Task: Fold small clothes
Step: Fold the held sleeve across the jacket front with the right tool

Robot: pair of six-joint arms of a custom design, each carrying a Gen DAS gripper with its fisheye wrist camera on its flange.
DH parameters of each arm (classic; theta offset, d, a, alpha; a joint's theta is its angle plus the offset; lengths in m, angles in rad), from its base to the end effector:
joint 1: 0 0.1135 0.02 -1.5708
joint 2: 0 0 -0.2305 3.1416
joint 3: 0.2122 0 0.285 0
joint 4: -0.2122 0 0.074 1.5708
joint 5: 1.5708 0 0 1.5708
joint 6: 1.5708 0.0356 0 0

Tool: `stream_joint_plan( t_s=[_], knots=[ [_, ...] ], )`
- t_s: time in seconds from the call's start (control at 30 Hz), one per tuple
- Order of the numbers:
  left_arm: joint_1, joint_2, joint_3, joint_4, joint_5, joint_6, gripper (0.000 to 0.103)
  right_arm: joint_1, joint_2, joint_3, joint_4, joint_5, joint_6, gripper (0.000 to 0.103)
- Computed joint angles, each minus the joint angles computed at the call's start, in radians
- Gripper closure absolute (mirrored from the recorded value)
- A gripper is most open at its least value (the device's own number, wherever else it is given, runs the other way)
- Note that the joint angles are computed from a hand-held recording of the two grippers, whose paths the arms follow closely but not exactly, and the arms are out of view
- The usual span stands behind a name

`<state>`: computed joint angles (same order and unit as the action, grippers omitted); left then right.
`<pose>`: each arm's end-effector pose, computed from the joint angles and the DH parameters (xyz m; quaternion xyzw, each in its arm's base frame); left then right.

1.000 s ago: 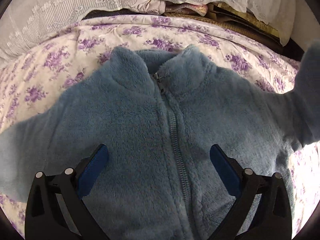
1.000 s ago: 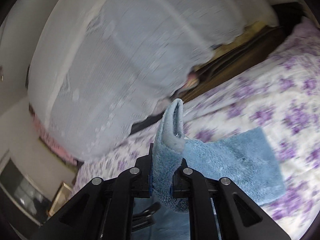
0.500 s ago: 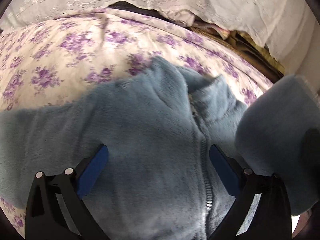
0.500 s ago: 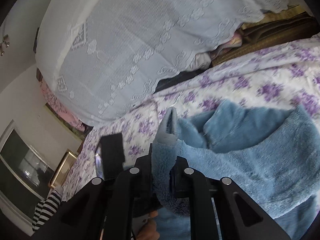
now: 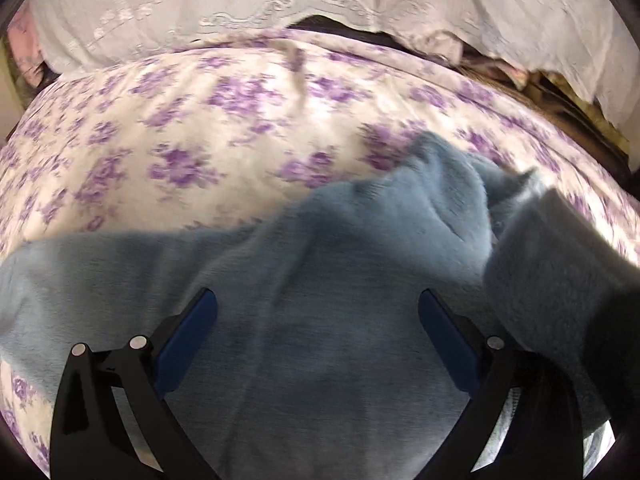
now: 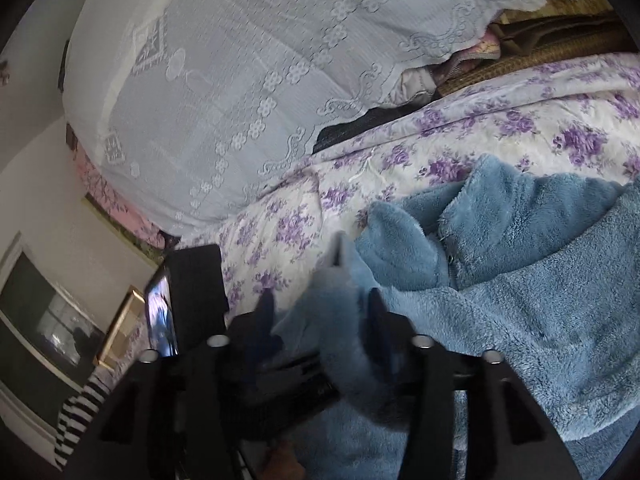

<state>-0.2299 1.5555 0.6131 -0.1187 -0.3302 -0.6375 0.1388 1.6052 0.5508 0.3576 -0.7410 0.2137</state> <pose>0.2766 -0.0529 0.0599 -0.2338 0.9264 0.0398 0.2925 0.2884 0.0646 0.0669 -0.1215 0.8497 0.3921 0.3309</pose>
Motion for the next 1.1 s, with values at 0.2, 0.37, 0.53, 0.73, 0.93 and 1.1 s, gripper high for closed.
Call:
stream_joint_plan(
  t_s=[0.2,0.37,0.53,0.73,0.93,1.1],
  knots=[
    [0.119,-0.219,-0.139,-0.041,-0.017,-0.055,0.004,-0.123,-0.227,-0.074,-0.191,-0.201,-0.161,0.043],
    [0.193,-0.544,-0.277,-0.135,0.056,-0.091,0.005,-0.3,-0.361,-0.077,-0.416,-0.257,-0.372,0.043],
    [0.031,-0.596,-0.279,-0.123,0.148,-0.094,0.005,-0.449,-0.14,0.086,-0.447,-0.208,-0.416,0.045],
    [-0.225,-0.119,-0.07,0.014,0.097,-0.004,0.005,-0.518,0.283,0.458,-0.666,-0.268,-0.472,0.047],
    [-0.083,-0.008,-0.069,0.085,0.206,0.013,0.004,-0.527,0.59,0.656,-0.579,-0.136,-0.37,0.063],
    [-0.081,-0.132,-0.113,0.023,0.168,-0.022,0.005,-0.626,0.526,0.576,-0.57,-0.238,-0.36,0.066]
  ],
)
